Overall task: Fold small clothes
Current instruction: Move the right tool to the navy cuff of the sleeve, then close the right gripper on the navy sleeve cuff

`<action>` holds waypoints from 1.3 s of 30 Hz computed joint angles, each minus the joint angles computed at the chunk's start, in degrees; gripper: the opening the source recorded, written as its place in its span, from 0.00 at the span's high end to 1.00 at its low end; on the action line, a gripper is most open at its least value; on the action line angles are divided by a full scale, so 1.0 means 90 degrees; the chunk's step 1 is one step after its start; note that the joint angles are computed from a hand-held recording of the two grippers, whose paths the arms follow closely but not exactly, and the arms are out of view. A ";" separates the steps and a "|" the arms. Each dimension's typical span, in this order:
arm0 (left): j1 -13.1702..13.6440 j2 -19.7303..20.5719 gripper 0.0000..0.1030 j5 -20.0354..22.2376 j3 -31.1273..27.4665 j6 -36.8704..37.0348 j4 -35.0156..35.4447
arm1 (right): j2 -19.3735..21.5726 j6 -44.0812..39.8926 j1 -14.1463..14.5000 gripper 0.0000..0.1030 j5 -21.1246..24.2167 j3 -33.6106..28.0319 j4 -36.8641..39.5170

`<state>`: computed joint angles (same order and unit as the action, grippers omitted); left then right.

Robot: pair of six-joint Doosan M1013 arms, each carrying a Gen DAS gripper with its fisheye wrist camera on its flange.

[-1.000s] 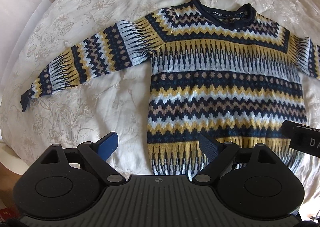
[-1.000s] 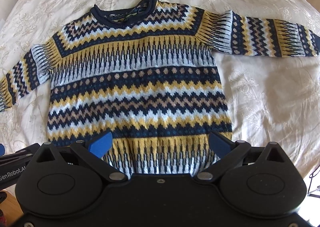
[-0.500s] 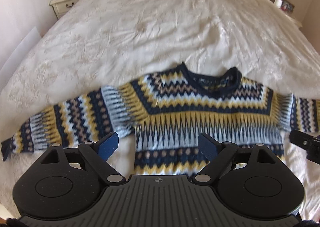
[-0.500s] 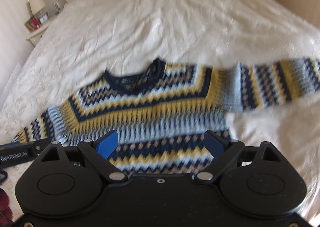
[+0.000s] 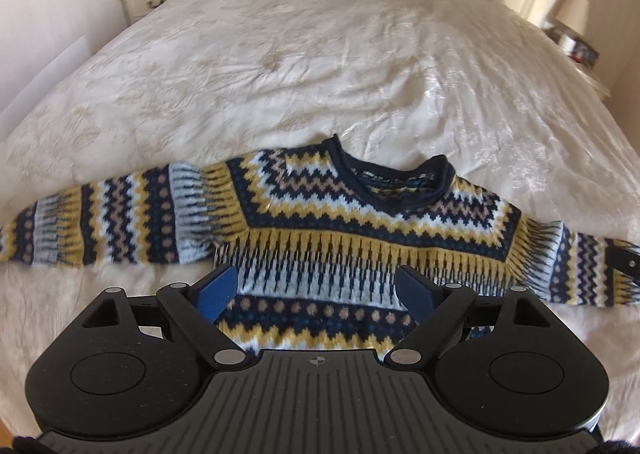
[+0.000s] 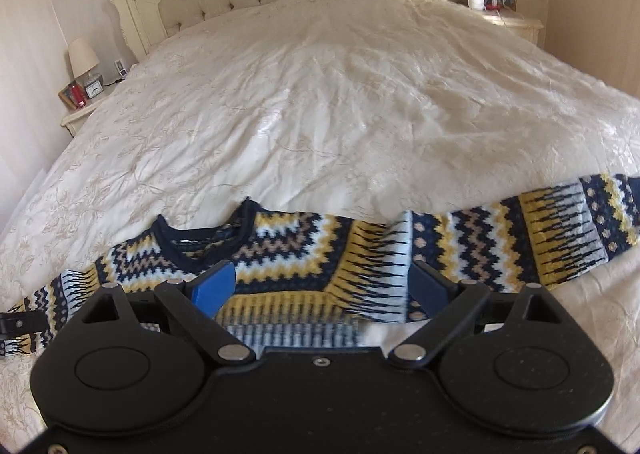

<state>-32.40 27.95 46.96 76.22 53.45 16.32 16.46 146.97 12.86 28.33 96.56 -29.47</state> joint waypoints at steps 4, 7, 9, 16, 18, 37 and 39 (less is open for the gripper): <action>-0.0234 0.0111 0.16 0.0517 -0.0156 -0.0477 0.0300 | -0.0070 -0.1168 -0.0481 0.10 0.0007 0.0157 0.0828; -0.0370 0.0210 0.18 0.0883 -0.0312 -0.0543 0.0278 | -0.0099 -0.2243 -0.0869 0.13 -0.0012 0.0244 0.1631; -0.0456 0.0264 0.20 0.1016 -0.0386 -0.0662 0.0292 | -0.0108 -0.2896 -0.1126 0.16 0.0001 0.0281 0.2200; -0.0687 0.0497 0.21 0.1456 -0.0758 -0.0771 0.0321 | -0.0131 -0.3484 -0.1818 0.21 0.0397 0.0321 0.2770; -0.0729 0.0552 0.21 0.1567 -0.0855 -0.0753 0.0356 | -0.0134 -0.3470 -0.1972 0.22 0.0483 0.0328 0.2610; -0.0766 0.0799 0.21 0.2306 -0.1178 -0.0649 0.0084 | 0.0118 -0.3276 -0.3186 0.27 0.0598 0.0271 0.2665; -0.0750 0.0829 0.21 0.2438 -0.1236 -0.0597 0.0052 | 0.0105 -0.3350 -0.3171 0.41 0.0588 0.0287 0.2737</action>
<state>-39.15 35.41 68.90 65.09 48.07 16.79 17.40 116.82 -15.68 33.62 99.14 -4.84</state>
